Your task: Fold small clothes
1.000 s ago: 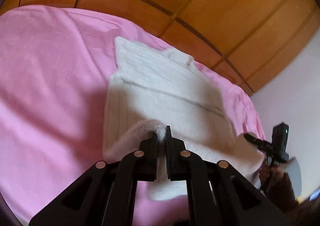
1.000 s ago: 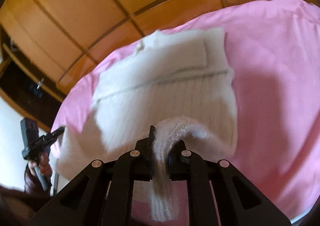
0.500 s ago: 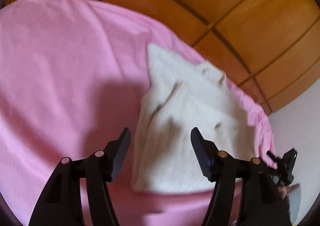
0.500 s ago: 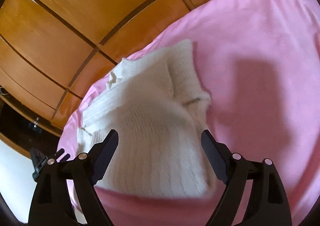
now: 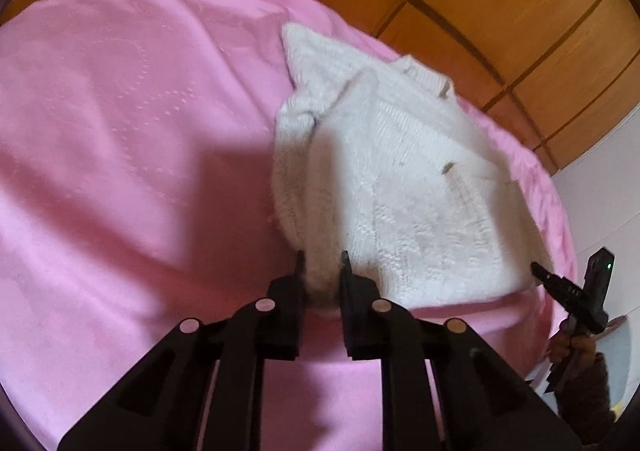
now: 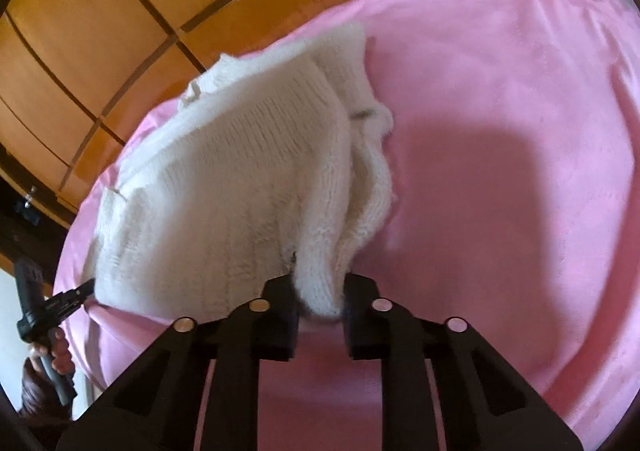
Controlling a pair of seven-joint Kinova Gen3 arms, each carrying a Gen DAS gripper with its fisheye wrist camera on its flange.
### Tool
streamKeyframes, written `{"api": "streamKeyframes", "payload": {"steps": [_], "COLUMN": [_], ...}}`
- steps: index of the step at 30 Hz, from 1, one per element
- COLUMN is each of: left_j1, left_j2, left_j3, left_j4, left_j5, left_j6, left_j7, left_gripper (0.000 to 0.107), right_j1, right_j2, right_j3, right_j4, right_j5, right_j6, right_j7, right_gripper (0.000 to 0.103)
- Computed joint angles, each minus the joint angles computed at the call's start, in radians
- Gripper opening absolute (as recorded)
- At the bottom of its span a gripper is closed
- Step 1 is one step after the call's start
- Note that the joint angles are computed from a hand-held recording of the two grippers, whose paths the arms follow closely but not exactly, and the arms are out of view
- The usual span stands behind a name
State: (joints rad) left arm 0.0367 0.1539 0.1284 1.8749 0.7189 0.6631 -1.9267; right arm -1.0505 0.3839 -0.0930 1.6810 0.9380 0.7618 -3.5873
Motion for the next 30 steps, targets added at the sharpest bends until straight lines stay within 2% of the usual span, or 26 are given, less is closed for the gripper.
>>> {"api": "streamKeyframes", "payload": {"steps": [4, 9, 13, 16, 17, 18, 20, 21, 22, 24, 25, 27, 28, 30], "left_j1": [-0.041, -0.046, -0.046, -0.086, -0.087, -0.077, -0.003, 0.034, 0.075, 0.124, 0.161, 0.178, 0.179, 0.189], "left_j2": [-0.069, -0.182, -0.256, -0.305, -0.322, -0.342, -0.381, -0.391, -0.394, -0.368, -0.332, -0.266, -0.219, -0.151], "left_j3": [-0.024, -0.088, -0.143, -0.071, -0.068, -0.082, -0.156, -0.178, -0.182, -0.179, -0.168, -0.127, -0.081, -0.045], "left_j4": [0.066, 0.16, 0.248, 0.287, 0.292, 0.291, 0.285, 0.275, 0.248, 0.215, 0.181, 0.129, 0.098, 0.048], "left_j5": [0.118, 0.189, 0.147, 0.038, 0.02, 0.018, 0.052, 0.067, 0.067, 0.091, 0.095, 0.072, 0.036, -0.045], "left_j6": [0.033, 0.094, 0.161, 0.124, 0.103, 0.088, 0.049, 0.03, 0.015, -0.002, -0.005, 0.001, -0.011, -0.004], "left_j7": [-0.097, -0.153, -0.118, -0.007, 0.017, 0.024, -0.01, -0.051, -0.092, -0.171, -0.203, -0.216, -0.199, -0.145], "left_gripper": [0.01, 0.01, 0.011, 0.012, 0.015, 0.024, 0.026, 0.026, 0.026, 0.029, 0.031, 0.037, 0.041, 0.041], "right_j1": [-0.042, -0.064, -0.066, -0.07, -0.07, -0.052, -0.067, -0.096, -0.139, -0.208, -0.215, -0.173, -0.135, -0.06], "right_j2": [-0.06, -0.111, -0.131, -0.136, -0.129, -0.122, -0.104, -0.097, -0.09, -0.075, -0.072, -0.046, -0.021, 0.028], "right_j3": [-0.01, -0.089, -0.162, -0.178, -0.185, -0.207, -0.197, -0.164, -0.127, -0.062, -0.057, -0.082, -0.105, -0.168], "right_j4": [0.045, 0.066, 0.086, 0.127, 0.123, 0.118, 0.07, 0.043, 0.021, -0.021, -0.033, -0.075, -0.105, -0.166], "right_j5": [0.083, 0.115, 0.032, -0.04, -0.045, -0.043, -0.063, -0.073, -0.075, -0.041, -0.019, 0.015, 0.029, 0.039], "right_j6": [0.014, 0.086, 0.124, 0.099, 0.109, 0.117, 0.182, 0.223, 0.264, 0.331, 0.341, 0.313, 0.281, 0.243], "right_j7": [-0.083, -0.133, -0.105, -0.128, -0.128, -0.125, -0.086, -0.049, -0.029, 0.016, 0.036, 0.099, 0.139, 0.216], "right_gripper": [0.012, 0.011, 0.011, 0.011, 0.012, 0.014, 0.025, 0.037, 0.046, 0.047, 0.047, 0.047, 0.047, 0.047]}}
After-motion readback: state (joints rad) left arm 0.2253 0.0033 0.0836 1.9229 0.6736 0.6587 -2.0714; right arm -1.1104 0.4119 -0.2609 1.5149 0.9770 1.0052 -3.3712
